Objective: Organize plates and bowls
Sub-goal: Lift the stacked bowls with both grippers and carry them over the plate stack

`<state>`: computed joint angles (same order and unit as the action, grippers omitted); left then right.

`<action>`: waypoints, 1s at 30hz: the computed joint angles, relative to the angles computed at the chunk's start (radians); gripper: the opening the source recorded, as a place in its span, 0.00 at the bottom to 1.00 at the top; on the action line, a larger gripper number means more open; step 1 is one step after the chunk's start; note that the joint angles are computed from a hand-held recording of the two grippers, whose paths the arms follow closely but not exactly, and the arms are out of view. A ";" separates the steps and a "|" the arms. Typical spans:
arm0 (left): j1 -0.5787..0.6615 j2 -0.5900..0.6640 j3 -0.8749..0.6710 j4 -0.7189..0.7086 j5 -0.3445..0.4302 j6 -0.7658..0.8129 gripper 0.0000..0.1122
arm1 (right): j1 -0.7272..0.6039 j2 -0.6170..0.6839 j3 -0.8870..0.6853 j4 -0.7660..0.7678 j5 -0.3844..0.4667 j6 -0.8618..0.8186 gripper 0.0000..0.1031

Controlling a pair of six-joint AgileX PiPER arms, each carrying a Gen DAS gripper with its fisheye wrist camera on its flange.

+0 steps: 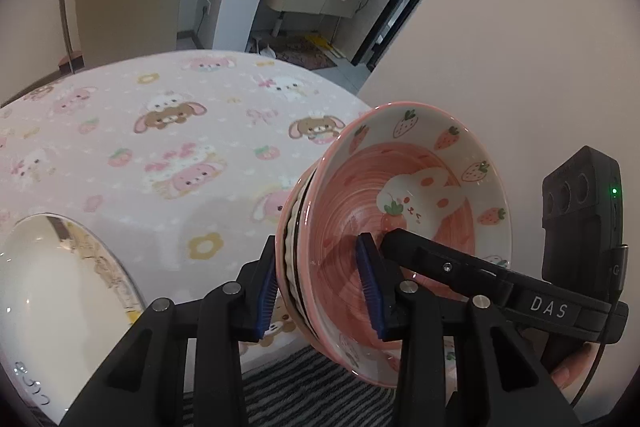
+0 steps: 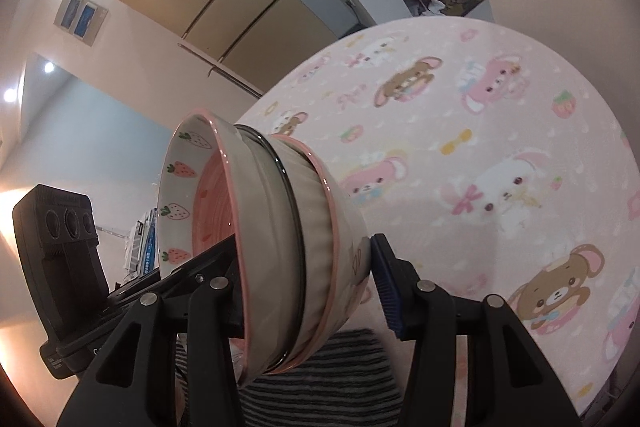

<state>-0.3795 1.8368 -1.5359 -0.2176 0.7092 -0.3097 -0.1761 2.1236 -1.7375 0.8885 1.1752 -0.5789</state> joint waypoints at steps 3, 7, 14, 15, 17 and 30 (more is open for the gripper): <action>0.021 -0.073 0.041 0.026 0.012 -0.014 0.35 | 0.037 -0.041 0.008 -0.002 -0.004 0.010 0.46; 0.063 -0.185 0.124 0.049 0.024 -0.036 0.35 | 0.102 -0.084 0.023 0.006 -0.005 0.019 0.46; 0.181 -0.361 0.288 0.006 0.019 0.022 0.35 | 0.223 -0.132 0.046 -0.006 -0.035 0.040 0.46; 0.199 -0.384 0.308 0.005 0.022 0.026 0.35 | 0.240 -0.135 0.048 -0.004 -0.036 0.041 0.46; 0.225 -0.432 0.348 0.011 0.024 0.035 0.35 | 0.269 -0.143 0.060 0.000 -0.042 0.046 0.46; 0.453 -0.624 0.519 -0.076 0.092 0.176 0.35 | 0.443 -0.137 0.078 -0.003 -0.072 0.079 0.46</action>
<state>0.0737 1.2126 -1.0168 -0.2939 0.8008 -0.1340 0.2669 1.9863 -1.6599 0.8852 1.1028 -0.4995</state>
